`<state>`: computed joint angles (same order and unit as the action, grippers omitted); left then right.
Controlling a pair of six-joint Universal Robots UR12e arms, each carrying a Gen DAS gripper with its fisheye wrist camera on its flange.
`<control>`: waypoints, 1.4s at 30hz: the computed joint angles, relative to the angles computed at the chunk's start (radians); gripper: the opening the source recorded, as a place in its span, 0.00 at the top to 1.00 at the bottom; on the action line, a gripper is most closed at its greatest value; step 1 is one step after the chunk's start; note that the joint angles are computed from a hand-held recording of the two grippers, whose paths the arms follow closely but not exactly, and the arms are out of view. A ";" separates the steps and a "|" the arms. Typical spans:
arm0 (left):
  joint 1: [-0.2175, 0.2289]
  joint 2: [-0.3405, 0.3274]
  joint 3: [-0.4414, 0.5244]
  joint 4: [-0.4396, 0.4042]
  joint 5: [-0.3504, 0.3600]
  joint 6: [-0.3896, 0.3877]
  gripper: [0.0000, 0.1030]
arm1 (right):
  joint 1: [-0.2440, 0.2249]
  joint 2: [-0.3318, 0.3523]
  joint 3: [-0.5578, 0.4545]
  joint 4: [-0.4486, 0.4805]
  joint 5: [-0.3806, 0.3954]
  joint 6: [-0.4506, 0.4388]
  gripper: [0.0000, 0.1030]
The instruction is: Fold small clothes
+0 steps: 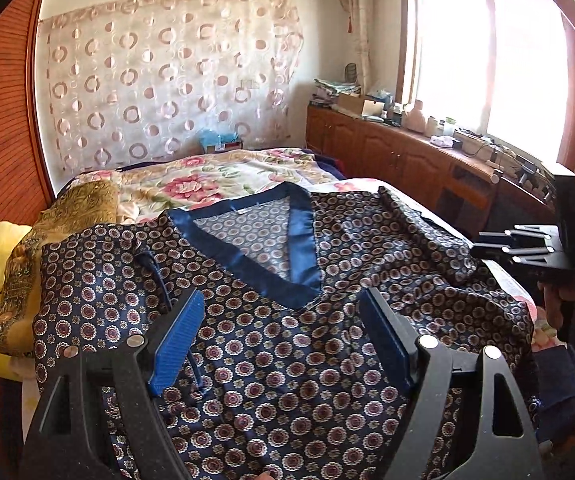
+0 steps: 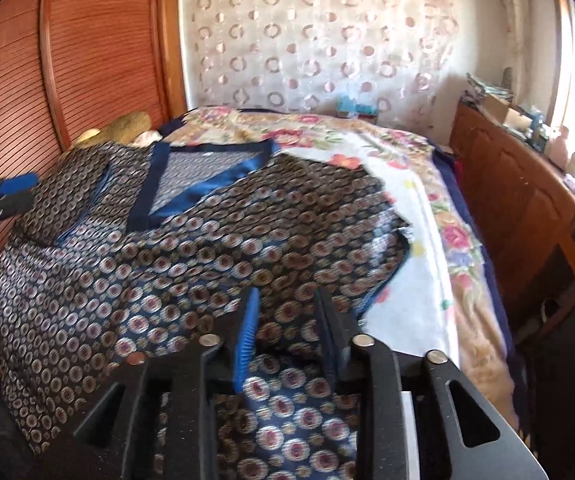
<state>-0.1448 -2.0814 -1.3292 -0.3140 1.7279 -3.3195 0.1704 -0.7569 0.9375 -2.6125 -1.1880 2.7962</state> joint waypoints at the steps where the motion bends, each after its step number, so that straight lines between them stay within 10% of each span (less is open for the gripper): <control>1: -0.001 0.001 -0.001 0.002 0.002 -0.001 0.22 | -0.001 0.005 -0.008 -0.002 -0.016 0.012 0.65; 6: -0.006 0.000 -0.004 0.006 -0.002 -0.003 0.22 | 0.005 0.061 -0.098 0.071 -0.088 0.073 0.65; 18: -0.007 0.003 -0.012 -0.006 -0.012 -0.009 0.22 | -0.014 0.220 -0.407 0.358 0.030 0.240 0.65; 25: -0.007 0.005 -0.017 -0.008 -0.013 -0.016 0.22 | -0.006 0.206 -0.388 0.307 0.048 0.192 0.95; 36: -0.002 0.006 -0.021 -0.006 -0.013 -0.030 0.22 | 0.042 0.171 -0.322 0.241 0.118 0.008 0.96; 42: 0.004 0.013 -0.034 -0.001 -0.012 -0.038 0.22 | 0.040 0.181 -0.320 0.255 0.126 0.006 0.78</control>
<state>-0.1411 -2.0680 -1.3633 -0.3148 1.7155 -3.3573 0.2105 -0.5764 0.6178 -2.3578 -1.0617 2.8018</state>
